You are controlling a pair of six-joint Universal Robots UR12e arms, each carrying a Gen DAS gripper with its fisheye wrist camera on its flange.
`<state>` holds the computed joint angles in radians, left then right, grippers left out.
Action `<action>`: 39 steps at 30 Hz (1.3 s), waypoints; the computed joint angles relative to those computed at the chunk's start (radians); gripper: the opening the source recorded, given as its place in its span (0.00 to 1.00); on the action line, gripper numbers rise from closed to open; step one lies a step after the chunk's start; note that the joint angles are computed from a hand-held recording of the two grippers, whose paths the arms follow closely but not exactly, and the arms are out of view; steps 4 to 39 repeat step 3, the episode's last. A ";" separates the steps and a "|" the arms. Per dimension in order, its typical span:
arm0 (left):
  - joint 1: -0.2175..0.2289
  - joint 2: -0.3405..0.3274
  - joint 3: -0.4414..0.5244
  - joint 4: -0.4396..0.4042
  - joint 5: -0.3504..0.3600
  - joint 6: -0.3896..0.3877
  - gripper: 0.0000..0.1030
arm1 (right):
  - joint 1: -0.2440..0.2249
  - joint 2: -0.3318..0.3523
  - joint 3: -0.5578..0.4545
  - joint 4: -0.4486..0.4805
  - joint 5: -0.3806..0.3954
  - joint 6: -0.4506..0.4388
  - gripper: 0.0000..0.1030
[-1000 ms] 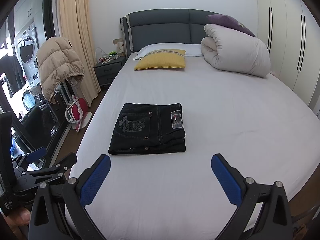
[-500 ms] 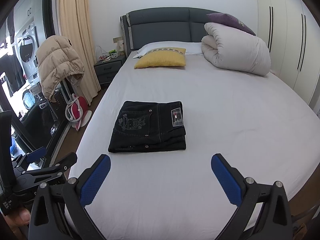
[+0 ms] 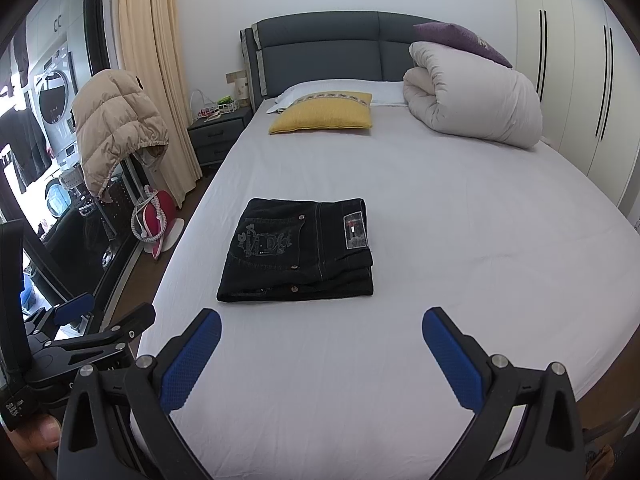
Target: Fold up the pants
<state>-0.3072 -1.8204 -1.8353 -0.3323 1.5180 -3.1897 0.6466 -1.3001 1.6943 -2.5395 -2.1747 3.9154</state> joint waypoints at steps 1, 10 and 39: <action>0.001 0.000 0.001 -0.002 -0.002 -0.003 1.00 | 0.001 -0.001 0.001 0.000 0.001 0.001 1.00; 0.001 0.000 -0.001 0.002 0.000 0.000 1.00 | 0.001 -0.001 0.002 -0.001 0.000 0.001 1.00; 0.001 0.000 -0.001 0.002 0.000 0.000 1.00 | 0.001 -0.001 0.002 -0.001 0.000 0.001 1.00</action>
